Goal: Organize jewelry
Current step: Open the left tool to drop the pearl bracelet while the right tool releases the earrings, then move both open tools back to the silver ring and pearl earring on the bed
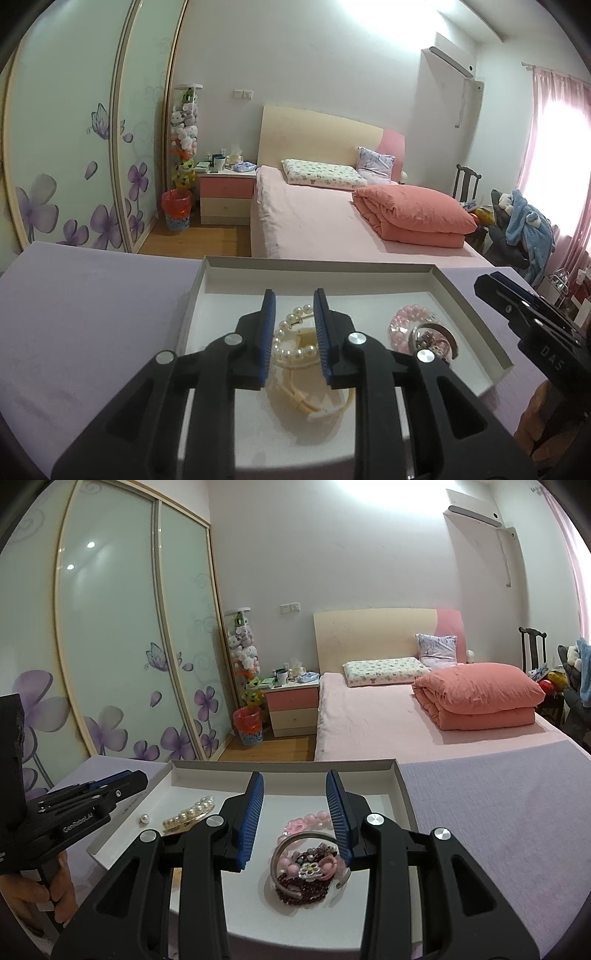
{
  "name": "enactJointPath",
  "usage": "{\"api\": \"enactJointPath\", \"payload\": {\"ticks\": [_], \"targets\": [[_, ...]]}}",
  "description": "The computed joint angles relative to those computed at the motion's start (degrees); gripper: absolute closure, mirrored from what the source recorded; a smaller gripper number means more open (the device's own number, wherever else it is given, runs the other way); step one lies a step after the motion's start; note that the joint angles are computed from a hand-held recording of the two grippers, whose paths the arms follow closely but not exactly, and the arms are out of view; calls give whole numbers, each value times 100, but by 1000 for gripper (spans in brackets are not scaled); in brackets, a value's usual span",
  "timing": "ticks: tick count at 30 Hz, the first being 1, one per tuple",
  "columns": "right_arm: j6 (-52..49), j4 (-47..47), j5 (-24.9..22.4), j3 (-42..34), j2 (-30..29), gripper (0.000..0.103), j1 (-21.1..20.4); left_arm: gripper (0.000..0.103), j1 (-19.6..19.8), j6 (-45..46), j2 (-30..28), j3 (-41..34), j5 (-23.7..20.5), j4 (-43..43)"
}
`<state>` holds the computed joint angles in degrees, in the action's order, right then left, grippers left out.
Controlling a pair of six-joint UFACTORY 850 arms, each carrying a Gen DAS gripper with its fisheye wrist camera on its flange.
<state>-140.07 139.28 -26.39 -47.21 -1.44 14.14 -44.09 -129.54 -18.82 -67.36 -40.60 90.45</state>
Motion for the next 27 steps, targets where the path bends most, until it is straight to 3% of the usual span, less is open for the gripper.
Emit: {"api": "enactJointPath", "payload": {"ticks": [9, 16, 21, 27], "targets": [[456, -668, 128, 524, 622, 66, -79, 66, -581, -152, 605, 645, -348, -132], [1258, -1447, 242, 1241, 1463, 63, -278, 60, -1236, -478, 988, 1092, -659, -389], [1671, -1831, 387, 1701, 2047, 55, -365, 55, -1632, -502, 980, 1165, -862, -566], [1976, -1979, 539, 2114, 2551, 48, -440, 54, -1753, -470, 786, 1056, -635, -757]]}}
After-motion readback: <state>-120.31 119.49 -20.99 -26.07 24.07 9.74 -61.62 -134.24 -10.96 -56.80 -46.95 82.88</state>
